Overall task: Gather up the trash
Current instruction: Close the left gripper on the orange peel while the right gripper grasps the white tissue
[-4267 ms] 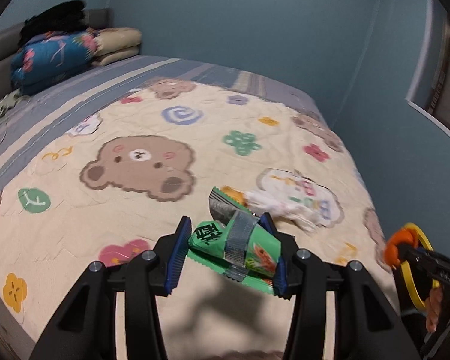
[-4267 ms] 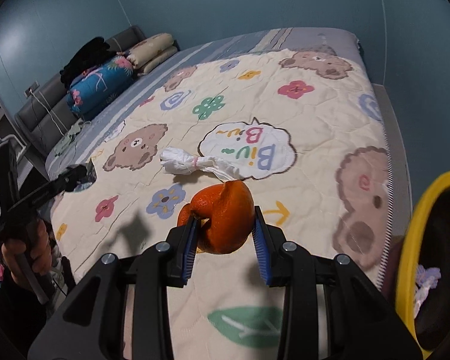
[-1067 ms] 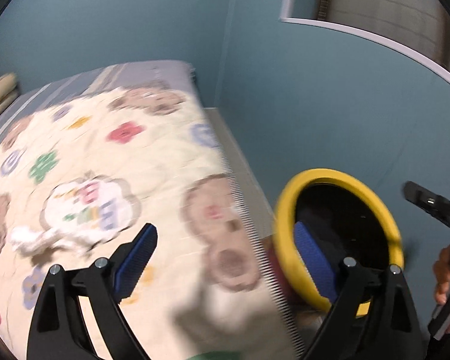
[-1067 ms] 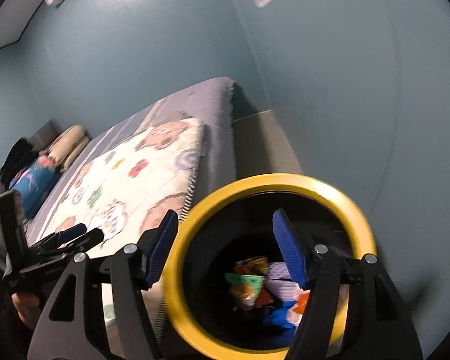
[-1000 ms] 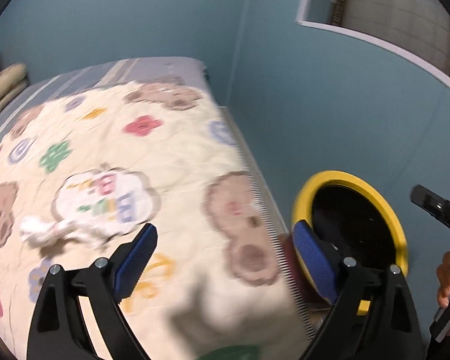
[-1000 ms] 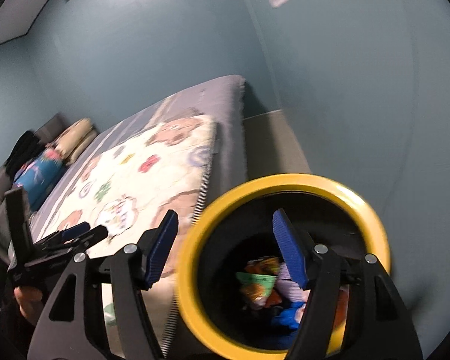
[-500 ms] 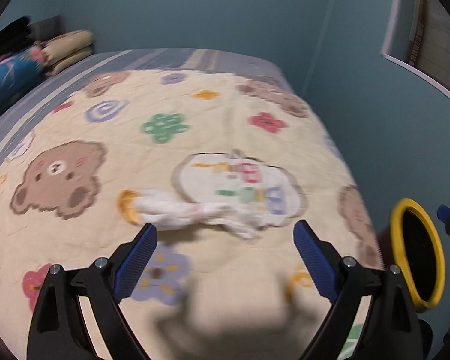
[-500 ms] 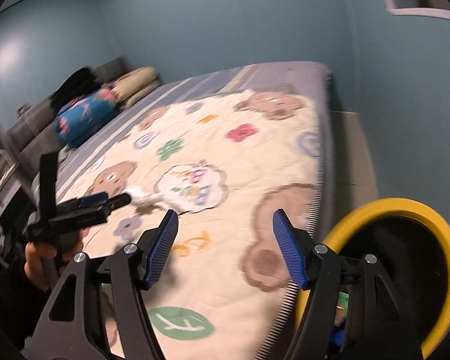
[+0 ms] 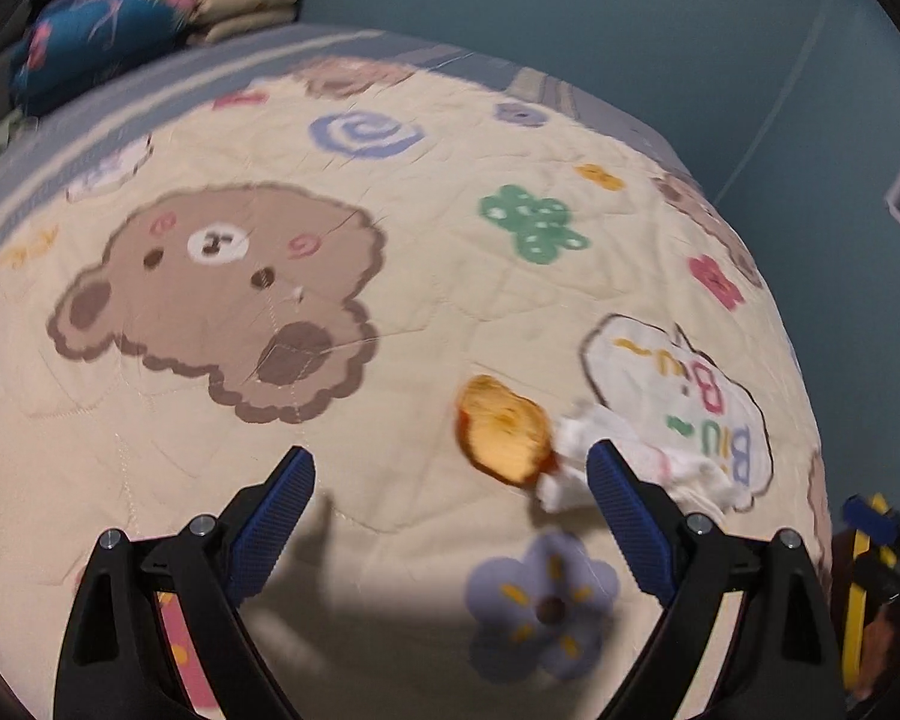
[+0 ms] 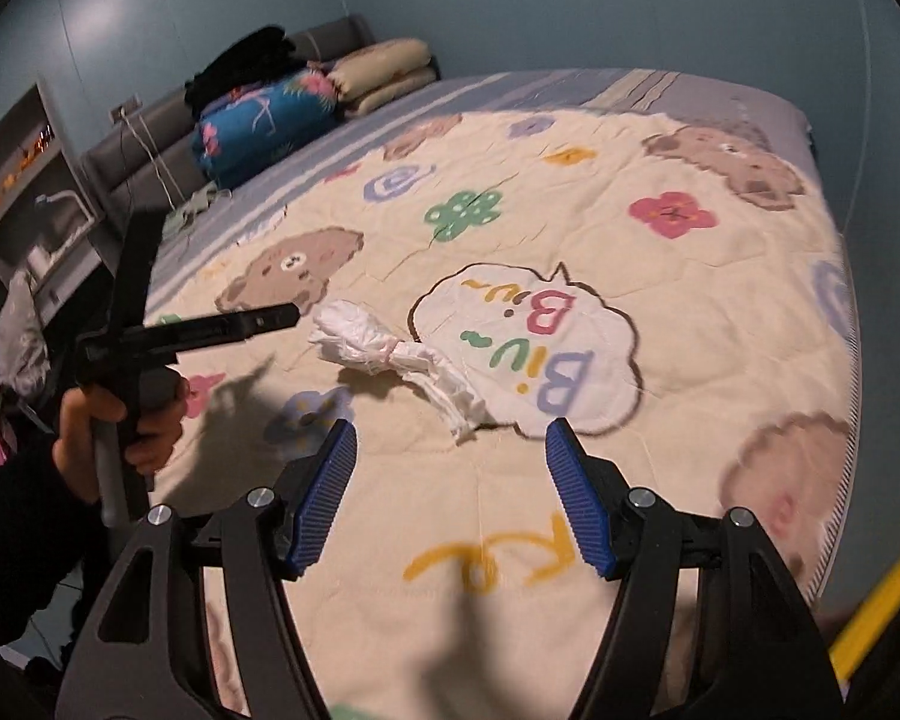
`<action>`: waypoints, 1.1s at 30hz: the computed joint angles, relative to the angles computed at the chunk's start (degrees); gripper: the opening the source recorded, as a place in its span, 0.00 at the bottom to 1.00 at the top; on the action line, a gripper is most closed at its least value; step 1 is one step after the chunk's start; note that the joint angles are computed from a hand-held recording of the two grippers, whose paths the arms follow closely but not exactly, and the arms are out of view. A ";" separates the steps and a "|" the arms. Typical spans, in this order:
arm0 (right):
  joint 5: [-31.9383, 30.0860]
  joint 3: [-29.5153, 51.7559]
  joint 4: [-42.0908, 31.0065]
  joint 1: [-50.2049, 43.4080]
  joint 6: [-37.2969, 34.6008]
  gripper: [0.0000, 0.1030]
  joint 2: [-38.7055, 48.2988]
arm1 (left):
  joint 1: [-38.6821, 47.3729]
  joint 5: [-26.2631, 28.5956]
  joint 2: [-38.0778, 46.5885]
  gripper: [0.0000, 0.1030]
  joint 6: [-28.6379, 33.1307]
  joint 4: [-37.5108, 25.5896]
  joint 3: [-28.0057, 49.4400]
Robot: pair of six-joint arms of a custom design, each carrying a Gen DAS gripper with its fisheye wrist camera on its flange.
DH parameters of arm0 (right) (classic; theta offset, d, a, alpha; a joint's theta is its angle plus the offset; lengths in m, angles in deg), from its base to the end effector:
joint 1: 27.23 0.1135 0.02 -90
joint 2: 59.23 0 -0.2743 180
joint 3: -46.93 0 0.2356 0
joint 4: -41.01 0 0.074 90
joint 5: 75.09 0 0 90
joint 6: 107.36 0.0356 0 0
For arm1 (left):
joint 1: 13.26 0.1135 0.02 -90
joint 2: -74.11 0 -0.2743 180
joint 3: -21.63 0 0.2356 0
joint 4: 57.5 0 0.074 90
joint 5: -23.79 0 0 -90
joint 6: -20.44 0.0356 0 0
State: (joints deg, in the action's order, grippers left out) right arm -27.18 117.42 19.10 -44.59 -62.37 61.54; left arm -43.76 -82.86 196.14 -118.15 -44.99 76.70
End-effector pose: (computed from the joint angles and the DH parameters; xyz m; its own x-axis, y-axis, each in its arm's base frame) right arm 0.3332 -0.0791 0.0724 -0.6606 -0.3434 -0.6676 -0.6245 0.7449 0.2349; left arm 0.2814 -0.1539 0.0413 -0.7207 -0.4094 -0.5594 -0.2991 0.9116 -0.2819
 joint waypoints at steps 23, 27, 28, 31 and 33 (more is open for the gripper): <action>14.02 9.18 11.56 17.89 2.08 0.37 15.38 | 5.51 13.26 11.38 0.52 -1.53 5.77 8.55; 14.24 10.23 10.55 16.86 4.04 0.16 15.81 | 5.24 14.58 12.72 0.26 -2.41 7.16 8.97; 14.43 10.10 10.38 16.40 4.18 0.14 15.48 | 5.32 14.26 12.68 0.22 -2.86 7.24 8.85; 14.98 8.77 10.91 15.25 4.57 0.12 14.13 | 5.53 14.56 12.83 0.07 -3.45 6.64 9.10; 13.35 9.51 8.03 13.69 4.95 0.12 13.49 | 5.08 13.71 12.74 0.06 -3.80 6.39 9.09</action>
State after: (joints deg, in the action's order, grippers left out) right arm -13.82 126.93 27.12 -30.90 -57.42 75.02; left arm -38.68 -69.15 208.88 -121.95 -38.60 85.79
